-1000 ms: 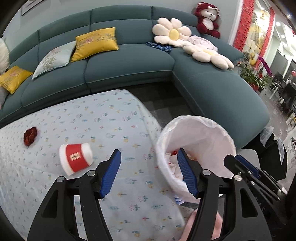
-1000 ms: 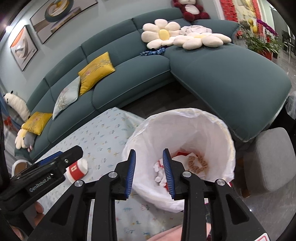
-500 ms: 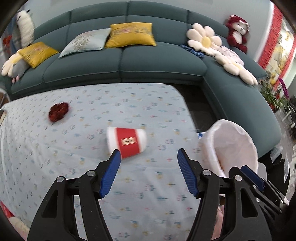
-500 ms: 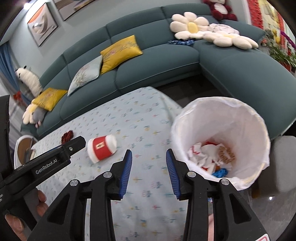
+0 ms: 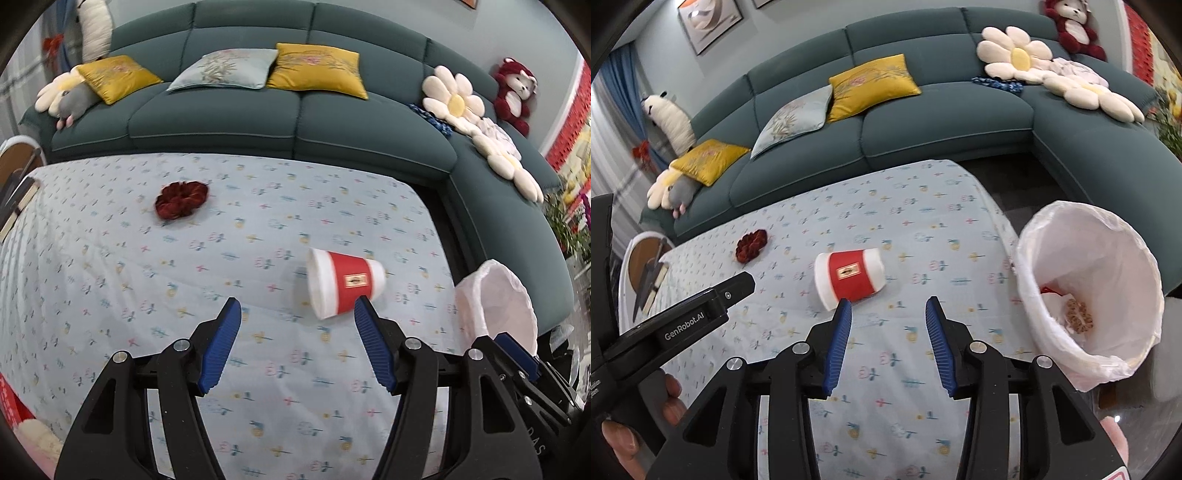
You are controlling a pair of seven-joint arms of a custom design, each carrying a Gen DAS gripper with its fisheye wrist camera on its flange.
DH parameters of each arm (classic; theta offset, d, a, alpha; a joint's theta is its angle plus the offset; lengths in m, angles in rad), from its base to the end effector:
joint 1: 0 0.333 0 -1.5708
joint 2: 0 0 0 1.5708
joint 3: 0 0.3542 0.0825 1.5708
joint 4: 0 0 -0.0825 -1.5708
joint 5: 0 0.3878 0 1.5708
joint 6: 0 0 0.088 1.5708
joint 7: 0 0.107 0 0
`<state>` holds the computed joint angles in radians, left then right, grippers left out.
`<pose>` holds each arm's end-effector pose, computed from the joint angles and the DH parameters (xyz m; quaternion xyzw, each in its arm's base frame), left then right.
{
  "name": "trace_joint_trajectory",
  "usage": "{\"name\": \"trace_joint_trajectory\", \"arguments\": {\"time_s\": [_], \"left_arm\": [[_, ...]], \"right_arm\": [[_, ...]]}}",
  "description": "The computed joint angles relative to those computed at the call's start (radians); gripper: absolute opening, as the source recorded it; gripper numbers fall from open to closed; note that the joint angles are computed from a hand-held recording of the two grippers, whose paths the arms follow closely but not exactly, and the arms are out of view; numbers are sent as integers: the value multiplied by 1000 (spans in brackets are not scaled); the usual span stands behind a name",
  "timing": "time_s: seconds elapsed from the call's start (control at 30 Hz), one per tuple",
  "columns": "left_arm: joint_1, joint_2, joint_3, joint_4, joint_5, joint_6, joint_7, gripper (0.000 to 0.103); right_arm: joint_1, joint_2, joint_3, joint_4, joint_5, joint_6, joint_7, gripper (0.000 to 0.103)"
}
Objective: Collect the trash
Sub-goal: 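Move both tools back over the bed toward the red paper cup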
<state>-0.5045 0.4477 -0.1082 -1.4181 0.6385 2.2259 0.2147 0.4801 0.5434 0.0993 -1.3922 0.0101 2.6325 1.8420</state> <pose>0.6288 -0.3989 0.5201 -0.8076 0.5011 -0.2207 0.2190 0.6647 0.4106 0.5081 -0.7469 0.5693 -0.0968 0.3295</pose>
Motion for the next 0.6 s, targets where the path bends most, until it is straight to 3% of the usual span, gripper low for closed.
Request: {"name": "trace_joint_trajectory", "arguments": {"time_s": [0.3,0.4,0.6], "left_arm": [[56,-101,-5,-180,2,60,-60,61],[82,-130,-10,-238,1,81,-75,61],[129,-175,-17,-336,-1,120,-106,61]], "right_arm": [[61,70,-14,101,-49,-66,28,48],[87,101,-27,144,-72,-86,49,56],[132,206,-45,292,-108,-169,72,57]]}}
